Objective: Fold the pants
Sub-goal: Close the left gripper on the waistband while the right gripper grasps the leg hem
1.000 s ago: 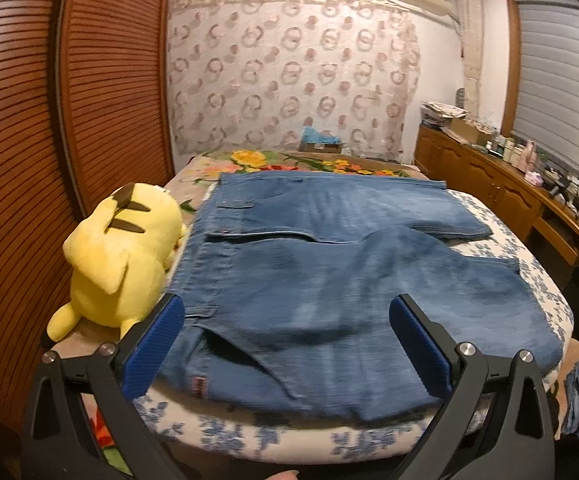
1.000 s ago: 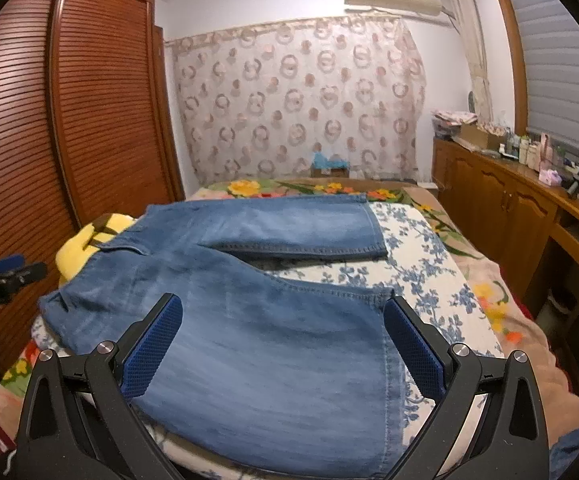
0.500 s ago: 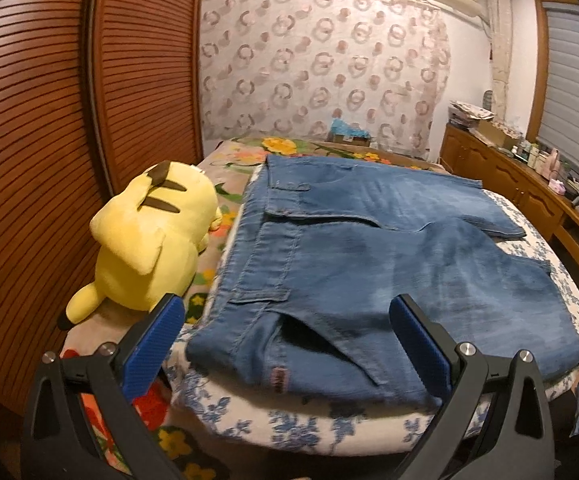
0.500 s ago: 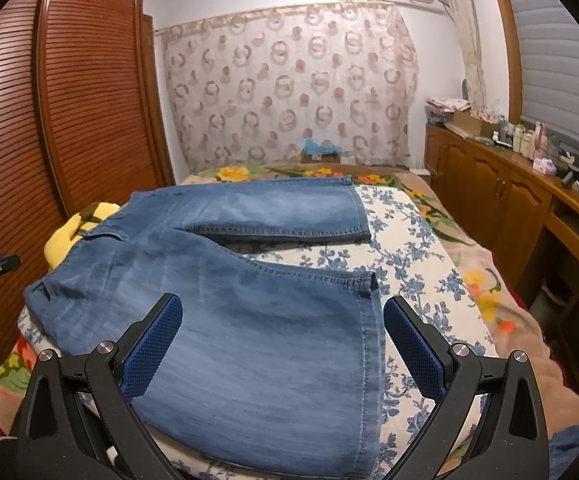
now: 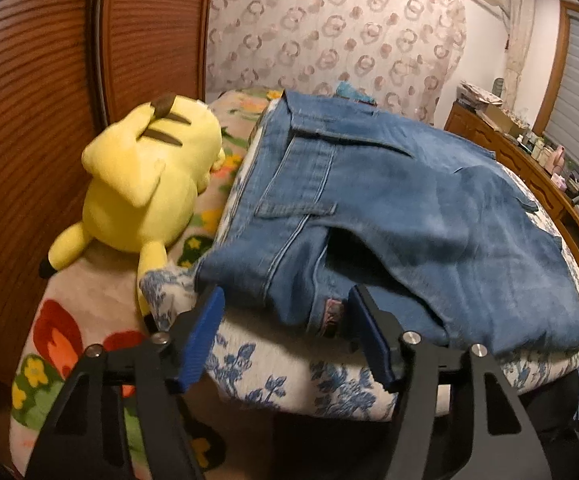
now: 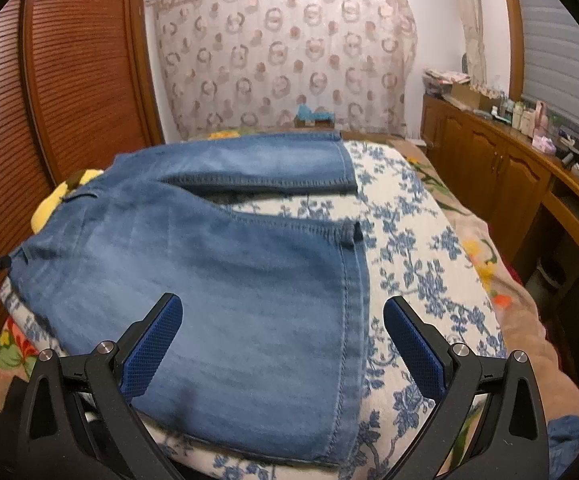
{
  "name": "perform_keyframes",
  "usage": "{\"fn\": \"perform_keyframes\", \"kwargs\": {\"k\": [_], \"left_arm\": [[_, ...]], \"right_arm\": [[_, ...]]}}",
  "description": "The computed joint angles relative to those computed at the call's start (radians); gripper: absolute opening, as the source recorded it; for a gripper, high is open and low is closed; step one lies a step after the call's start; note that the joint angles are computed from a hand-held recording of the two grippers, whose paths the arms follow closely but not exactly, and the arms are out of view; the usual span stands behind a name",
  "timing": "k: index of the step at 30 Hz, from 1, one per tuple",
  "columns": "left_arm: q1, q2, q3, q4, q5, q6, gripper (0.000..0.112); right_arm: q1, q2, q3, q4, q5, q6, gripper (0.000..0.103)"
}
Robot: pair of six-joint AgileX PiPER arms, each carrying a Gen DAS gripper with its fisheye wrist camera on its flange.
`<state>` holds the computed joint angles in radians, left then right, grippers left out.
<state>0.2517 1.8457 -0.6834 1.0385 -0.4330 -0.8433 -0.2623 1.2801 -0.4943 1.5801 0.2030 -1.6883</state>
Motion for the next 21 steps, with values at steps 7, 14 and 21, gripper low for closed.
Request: {"fn": "perform_keyframes", "kwargs": {"k": [7, 14, 21], "left_arm": [[0.031, 0.038, -0.022, 0.077, -0.053, -0.092, 0.059], [0.075, 0.071, -0.051, 0.142, -0.114, -0.183, 0.059], [0.068, 0.071, -0.054, 0.129, -0.112, -0.180, 0.054]], "right_arm": [[-0.048, 0.064, 0.005, -0.153, 0.034, 0.100, 0.099], [-0.110, 0.084, 0.027, -0.212, 0.069, 0.108, 0.086], [-0.119, 0.077, 0.047, -0.267, 0.070, 0.125, 0.068]]}}
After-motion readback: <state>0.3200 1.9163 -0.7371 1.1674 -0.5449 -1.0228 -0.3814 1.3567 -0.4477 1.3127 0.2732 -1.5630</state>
